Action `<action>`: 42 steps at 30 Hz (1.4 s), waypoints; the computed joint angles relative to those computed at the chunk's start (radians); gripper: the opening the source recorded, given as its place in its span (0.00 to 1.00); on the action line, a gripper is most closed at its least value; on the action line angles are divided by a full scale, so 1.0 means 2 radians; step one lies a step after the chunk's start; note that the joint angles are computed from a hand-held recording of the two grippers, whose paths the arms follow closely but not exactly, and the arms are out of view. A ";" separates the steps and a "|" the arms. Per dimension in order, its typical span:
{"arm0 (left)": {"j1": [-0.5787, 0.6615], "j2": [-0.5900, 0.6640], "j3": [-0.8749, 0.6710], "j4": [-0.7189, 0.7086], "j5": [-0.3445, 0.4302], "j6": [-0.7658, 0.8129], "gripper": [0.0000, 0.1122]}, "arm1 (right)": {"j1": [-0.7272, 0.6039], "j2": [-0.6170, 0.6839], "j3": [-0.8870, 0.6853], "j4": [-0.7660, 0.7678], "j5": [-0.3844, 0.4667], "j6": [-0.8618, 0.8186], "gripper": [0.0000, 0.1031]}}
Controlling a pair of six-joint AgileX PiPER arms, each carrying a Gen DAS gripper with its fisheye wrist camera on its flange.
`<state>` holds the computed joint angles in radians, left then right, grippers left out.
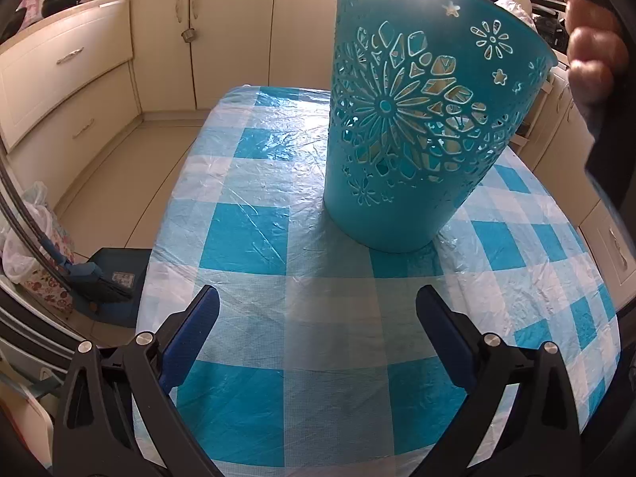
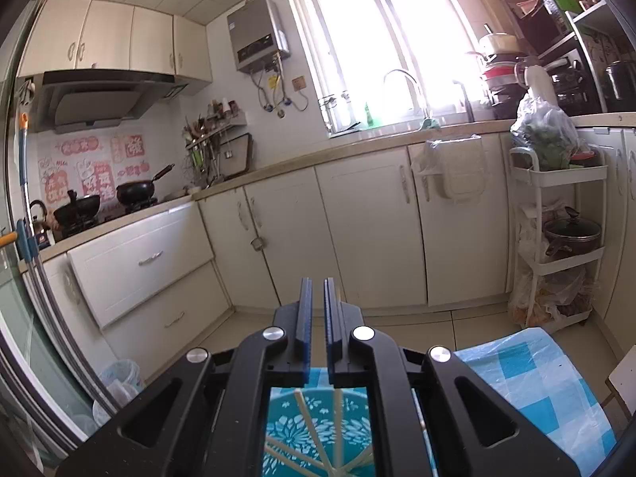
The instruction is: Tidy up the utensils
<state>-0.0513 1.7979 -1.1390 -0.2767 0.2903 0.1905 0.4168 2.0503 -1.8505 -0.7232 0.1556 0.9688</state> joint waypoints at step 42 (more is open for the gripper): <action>-0.087 -0.469 -0.010 0.249 0.345 -0.247 0.85 | 0.318 -0.445 0.338 -0.071 0.461 0.145 0.93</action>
